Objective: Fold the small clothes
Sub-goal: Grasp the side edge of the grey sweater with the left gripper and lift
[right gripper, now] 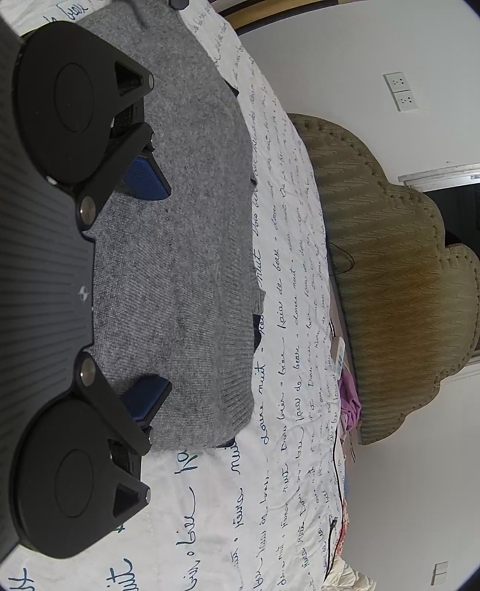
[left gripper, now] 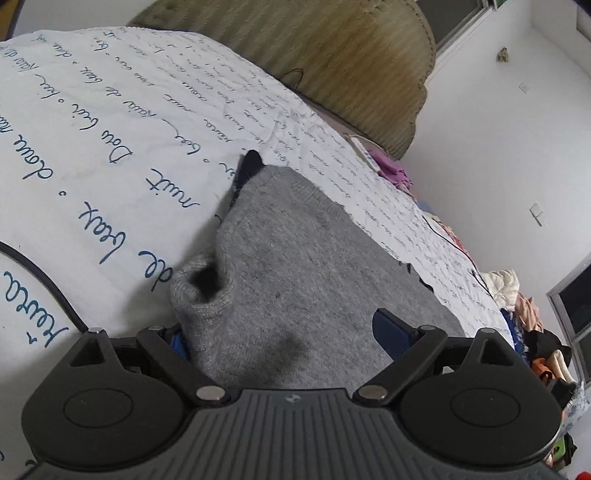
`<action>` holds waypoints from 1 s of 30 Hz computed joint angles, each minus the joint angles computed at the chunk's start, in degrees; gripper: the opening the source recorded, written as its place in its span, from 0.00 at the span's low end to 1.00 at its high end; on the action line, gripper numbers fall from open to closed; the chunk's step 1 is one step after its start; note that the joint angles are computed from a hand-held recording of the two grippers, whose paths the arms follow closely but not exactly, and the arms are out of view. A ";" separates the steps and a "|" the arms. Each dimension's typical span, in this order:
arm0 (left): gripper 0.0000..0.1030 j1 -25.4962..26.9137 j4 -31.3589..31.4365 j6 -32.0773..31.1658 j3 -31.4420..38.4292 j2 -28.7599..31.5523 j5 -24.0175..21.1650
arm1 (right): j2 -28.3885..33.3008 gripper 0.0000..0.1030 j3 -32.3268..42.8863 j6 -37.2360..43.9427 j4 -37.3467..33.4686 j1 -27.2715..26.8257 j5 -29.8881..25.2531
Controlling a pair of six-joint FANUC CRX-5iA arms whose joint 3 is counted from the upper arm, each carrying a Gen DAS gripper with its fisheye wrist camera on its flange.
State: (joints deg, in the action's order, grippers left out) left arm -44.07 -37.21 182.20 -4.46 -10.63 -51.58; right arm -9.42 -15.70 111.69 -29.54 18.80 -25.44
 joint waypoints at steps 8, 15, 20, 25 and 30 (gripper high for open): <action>0.13 1.37 0.61 0.16 3.33 3.18 -6.66 | -0.03 0.98 0.49 1.98 -3.16 -1.09 -0.80; 0.06 -6.43 -9.48 -3.83 12.06 8.78 -14.49 | -0.08 0.98 0.84 0.58 -3.14 -1.33 -1.41; 0.06 -10.42 -12.21 -17.52 19.13 14.71 -14.51 | 4.98 0.95 14.65 -3.55 -9.44 -4.65 -18.43; 0.06 -10.96 -9.21 -28.18 23.50 20.21 -12.86 | 22.49 0.91 41.24 -7.94 -22.22 -7.06 -50.24; 0.06 -10.87 -8.64 -27.04 23.04 20.72 -12.41 | 27.32 0.89 46.53 -15.56 -8.40 1.97 -49.26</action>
